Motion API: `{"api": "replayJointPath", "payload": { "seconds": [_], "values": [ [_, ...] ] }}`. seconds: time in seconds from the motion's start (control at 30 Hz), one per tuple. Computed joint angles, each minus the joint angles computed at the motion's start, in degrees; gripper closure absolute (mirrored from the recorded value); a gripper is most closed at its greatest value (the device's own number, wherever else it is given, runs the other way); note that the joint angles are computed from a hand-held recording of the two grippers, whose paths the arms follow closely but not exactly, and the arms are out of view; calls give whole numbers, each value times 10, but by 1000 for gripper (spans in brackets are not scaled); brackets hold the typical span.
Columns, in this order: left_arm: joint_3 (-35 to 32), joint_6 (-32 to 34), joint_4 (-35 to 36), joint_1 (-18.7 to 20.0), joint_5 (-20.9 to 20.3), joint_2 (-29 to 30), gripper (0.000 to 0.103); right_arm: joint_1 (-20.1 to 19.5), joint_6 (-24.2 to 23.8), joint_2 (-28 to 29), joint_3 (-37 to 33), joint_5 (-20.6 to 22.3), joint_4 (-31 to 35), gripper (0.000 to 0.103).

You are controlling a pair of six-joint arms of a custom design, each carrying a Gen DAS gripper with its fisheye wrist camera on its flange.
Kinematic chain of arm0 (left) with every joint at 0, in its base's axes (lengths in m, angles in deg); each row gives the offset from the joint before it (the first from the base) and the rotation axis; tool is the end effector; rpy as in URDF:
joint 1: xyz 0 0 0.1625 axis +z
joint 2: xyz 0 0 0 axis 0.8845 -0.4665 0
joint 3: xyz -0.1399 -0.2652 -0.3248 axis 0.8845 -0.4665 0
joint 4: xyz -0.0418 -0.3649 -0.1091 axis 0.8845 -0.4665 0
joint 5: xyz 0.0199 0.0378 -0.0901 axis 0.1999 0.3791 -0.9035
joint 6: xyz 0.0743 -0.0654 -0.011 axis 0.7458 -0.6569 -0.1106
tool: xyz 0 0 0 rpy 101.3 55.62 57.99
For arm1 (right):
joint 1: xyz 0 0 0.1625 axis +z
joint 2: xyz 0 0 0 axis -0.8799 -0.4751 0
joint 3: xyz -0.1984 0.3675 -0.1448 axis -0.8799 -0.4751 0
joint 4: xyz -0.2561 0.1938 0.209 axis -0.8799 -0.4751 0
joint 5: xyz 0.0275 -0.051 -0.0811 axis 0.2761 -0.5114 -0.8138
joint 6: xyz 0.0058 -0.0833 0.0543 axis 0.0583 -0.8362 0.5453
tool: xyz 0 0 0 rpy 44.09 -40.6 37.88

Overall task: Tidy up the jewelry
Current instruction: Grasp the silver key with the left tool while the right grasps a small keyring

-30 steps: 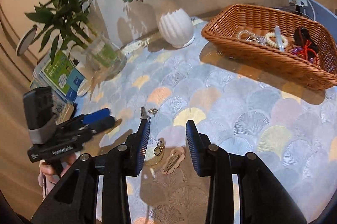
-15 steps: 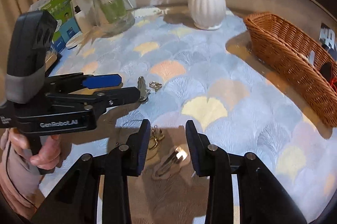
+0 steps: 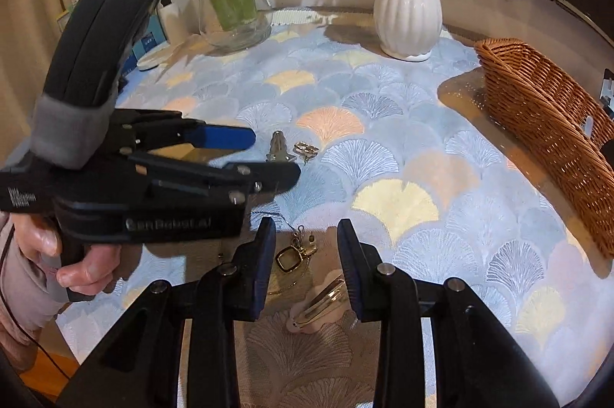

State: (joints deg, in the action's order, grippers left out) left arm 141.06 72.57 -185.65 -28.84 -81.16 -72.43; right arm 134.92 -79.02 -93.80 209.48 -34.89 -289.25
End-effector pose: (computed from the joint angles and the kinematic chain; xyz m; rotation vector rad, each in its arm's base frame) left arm -0.3437 -0.4337 -0.0964 1.1354 2.5435 -0.3483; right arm 0.0124 -0.3346 0.2446 0.3914 -2.3776 0.7829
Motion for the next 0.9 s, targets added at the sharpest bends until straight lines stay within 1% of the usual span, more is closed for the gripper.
{"api": "replayJointPath", "payload": {
  "seconds": [0.03,0.1,0.17,0.27,0.33,0.4,0.5,0.53,0.57,0.6,0.63,0.67,0.73,0.77,0.8,0.83,0.87,0.9],
  "values": [
    [0,-4,-1,1,1,-1,46,5,0,8,-2,-10,-6,66],
    [3,-12,1,3,4,-4,46,6,0,13,-1,-13,-17,70],
    [13,-21,0,6,11,-14,46,-1,5,5,-1,-3,-10,75],
    [22,-37,-1,12,29,-25,46,-23,19,-25,1,25,17,76],
    [24,-35,-7,23,8,-33,46,-46,28,-59,-1,62,62,76],
    [17,-34,2,28,-5,-34,46,-68,36,-89,-3,99,104,76],
    [6,-29,11,26,-11,-27,46,-86,36,-111,-4,132,138,76],
    [3,-27,13,26,-14,-23,46,-84,32,-111,-4,132,142,76],
    [2,-25,12,26,-13,-20,46,-75,28,-104,-3,121,136,76],
    [2,-21,6,21,-3,-16,46,-63,24,-92,-3,105,122,76],
    [3,-19,5,18,0,-15,46,-44,20,-70,-2,76,96,76],
    [2,-17,3,17,3,-13,47,-32,18,-53,-3,56,77,76],
    [3,-16,-1,15,12,-11,55,-2,14,-13,-8,2,41,76],
    [4,-15,-3,15,12,-11,67,3,12,-4,-9,-10,31,76],
    [4,-16,-4,15,13,-10,70,10,10,8,-10,-25,15,76],
    [4,-16,-6,15,15,-10,75,17,9,21,-11,-39,-4,78],
    [4,-17,-7,16,16,-10,79,17,6,22,-10,-39,-8,90],
    [4,-17,-9,16,15,-10,79,17,4,23,-10,-39,-10,91]
  ]
}}
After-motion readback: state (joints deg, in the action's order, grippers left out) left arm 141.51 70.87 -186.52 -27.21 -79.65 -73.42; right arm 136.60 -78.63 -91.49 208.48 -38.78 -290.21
